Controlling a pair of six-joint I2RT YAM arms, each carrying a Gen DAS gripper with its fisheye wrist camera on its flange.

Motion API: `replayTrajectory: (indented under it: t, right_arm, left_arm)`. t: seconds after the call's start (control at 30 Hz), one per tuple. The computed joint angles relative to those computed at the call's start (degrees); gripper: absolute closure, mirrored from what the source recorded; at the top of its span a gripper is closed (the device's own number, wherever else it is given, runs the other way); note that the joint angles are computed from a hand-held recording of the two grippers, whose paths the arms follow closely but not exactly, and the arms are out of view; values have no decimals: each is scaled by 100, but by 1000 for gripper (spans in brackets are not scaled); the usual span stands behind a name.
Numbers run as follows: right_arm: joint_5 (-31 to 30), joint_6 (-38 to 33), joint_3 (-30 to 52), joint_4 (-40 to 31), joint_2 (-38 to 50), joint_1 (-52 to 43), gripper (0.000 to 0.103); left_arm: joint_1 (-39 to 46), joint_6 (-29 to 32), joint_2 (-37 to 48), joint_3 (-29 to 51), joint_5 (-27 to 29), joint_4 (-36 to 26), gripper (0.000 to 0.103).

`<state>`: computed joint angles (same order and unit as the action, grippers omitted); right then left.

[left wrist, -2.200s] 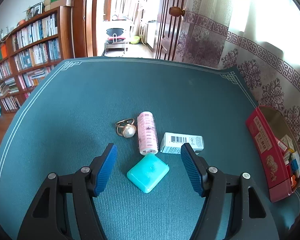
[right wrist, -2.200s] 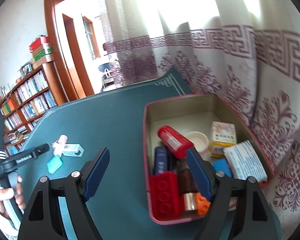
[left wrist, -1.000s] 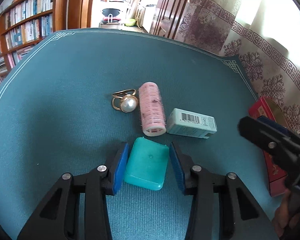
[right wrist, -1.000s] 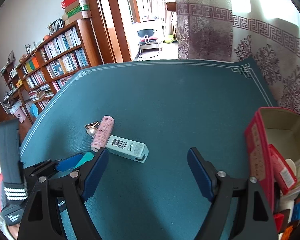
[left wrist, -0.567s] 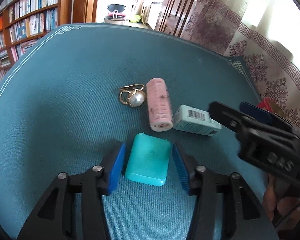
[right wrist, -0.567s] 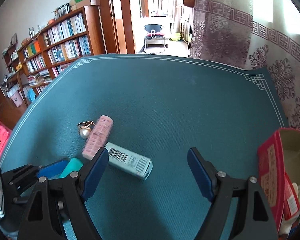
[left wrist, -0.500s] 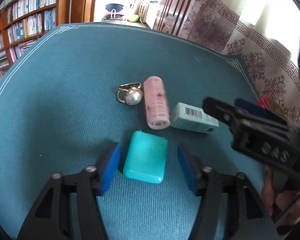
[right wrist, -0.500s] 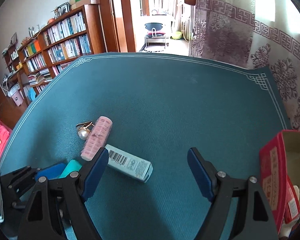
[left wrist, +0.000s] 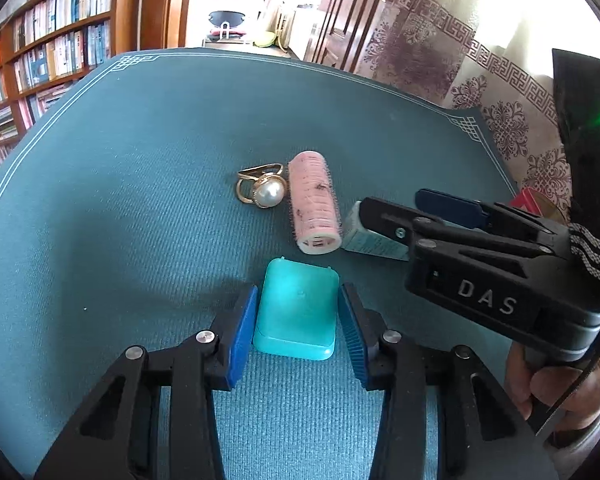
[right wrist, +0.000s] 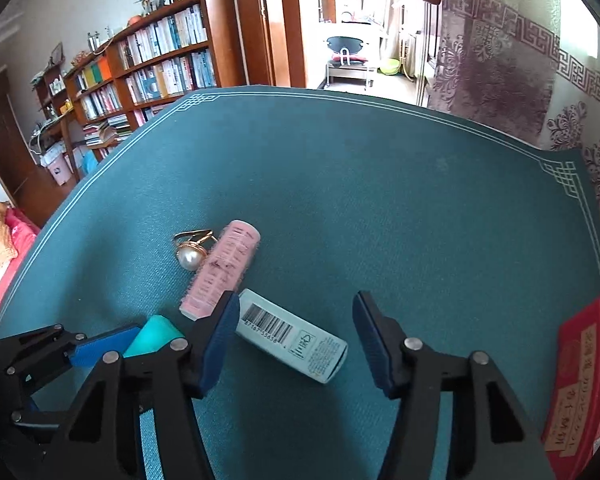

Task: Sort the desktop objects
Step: 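Grasp the teal case with the left gripper while the right grasps the white barcode box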

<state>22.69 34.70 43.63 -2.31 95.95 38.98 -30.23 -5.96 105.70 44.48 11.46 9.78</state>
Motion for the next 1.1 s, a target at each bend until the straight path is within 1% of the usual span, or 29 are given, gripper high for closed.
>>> replayTrajectory:
  t: [0.13, 0.4, 0.5, 0.7, 0.73, 0.83, 0.87, 0.9, 0.93, 1.03, 1.07, 1.1]
  right_arm:
    - [-123, -33, -100, 106, -61, -59, 41]
    - [-304, -113, -218, 269, -110, -61, 41]
    - [-132, -244, -103, 230, 2, 42, 41]
    - [-151, -384, -31, 262, 78, 67, 40]
    - [-265, -452, 22, 216, 124, 33, 36]
    - [-337, -572, 257, -98, 405, 75, 35]
    - [-278, -555, 343, -203, 523, 133, 35]
    - [-39, -563, 388, -242, 580, 251, 36]
    - [38, -543, 417, -292, 607, 303, 38]
    - [35, -448, 480, -348, 593, 341, 55]
    - [39, -429, 498, -371, 590, 341, 59]
    - [52, -396, 498, -380, 583, 348, 61]
  left_arm:
    - [112, -109, -116, -103, 51, 145, 59]
    - [346, -424, -349, -383, -93, 589, 59]
    - [403, -454, -371, -380, -106, 609, 59]
    - [422, -455, -408, -420, -89, 602, 59]
    - [431, -475, -400, -415, -88, 601, 59]
    - [454, -536, -335, -347, -78, 565, 59]
    - [457, -534, -319, -334, -80, 550, 59]
    - [446, -538, -303, -322, -90, 545, 59]
    - [439, -538, -299, -325, -97, 549, 59]
    - [442, -532, -295, -321, -100, 551, 59]
    - [441, -538, -293, -314, -102, 545, 59]
    - [441, -538, -293, -314, -102, 545, 59]
